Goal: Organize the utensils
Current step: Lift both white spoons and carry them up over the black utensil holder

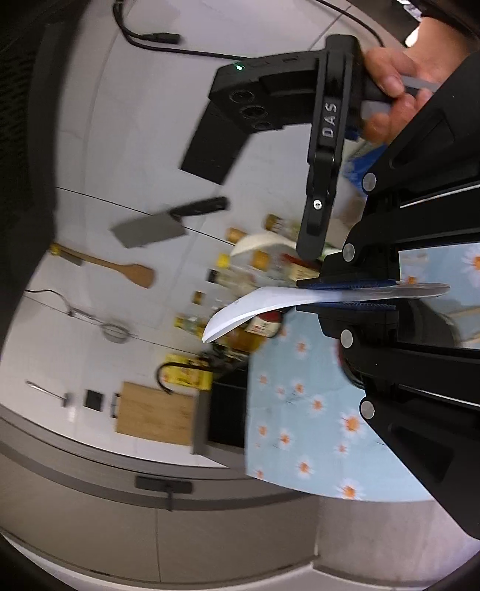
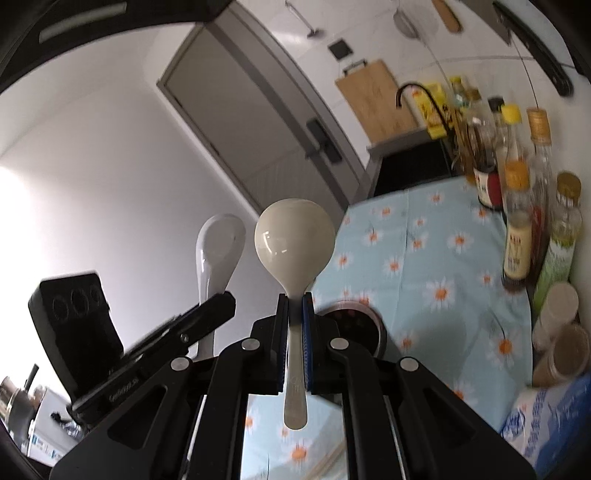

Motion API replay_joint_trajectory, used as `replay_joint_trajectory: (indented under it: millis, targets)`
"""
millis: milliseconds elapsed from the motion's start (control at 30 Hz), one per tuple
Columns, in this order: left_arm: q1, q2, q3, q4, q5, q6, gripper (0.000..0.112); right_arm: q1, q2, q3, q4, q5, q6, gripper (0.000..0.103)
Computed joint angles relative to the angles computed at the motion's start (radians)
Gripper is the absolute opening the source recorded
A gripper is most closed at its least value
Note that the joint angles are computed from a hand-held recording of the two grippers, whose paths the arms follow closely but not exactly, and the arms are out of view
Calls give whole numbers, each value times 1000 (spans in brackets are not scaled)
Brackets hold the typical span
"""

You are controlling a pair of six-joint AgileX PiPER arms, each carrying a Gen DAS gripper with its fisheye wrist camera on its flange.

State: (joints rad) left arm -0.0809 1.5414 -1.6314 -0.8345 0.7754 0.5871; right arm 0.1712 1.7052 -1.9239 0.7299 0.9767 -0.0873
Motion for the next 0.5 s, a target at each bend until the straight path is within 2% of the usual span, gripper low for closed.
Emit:
replay_joint_trajectory:
  millis: [133, 267, 500]
  targets:
    - [1, 12, 42, -159, -92, 150, 5, 17, 21, -13, -11, -84, -15, 8]
    - [6, 22, 111, -396, -158, 382, 5, 37, 20, 9, -28, -181, -35, 8]
    - [0, 46, 225, -644, -215, 623, 5, 55, 17, 81, -51, -301, -68, 8]
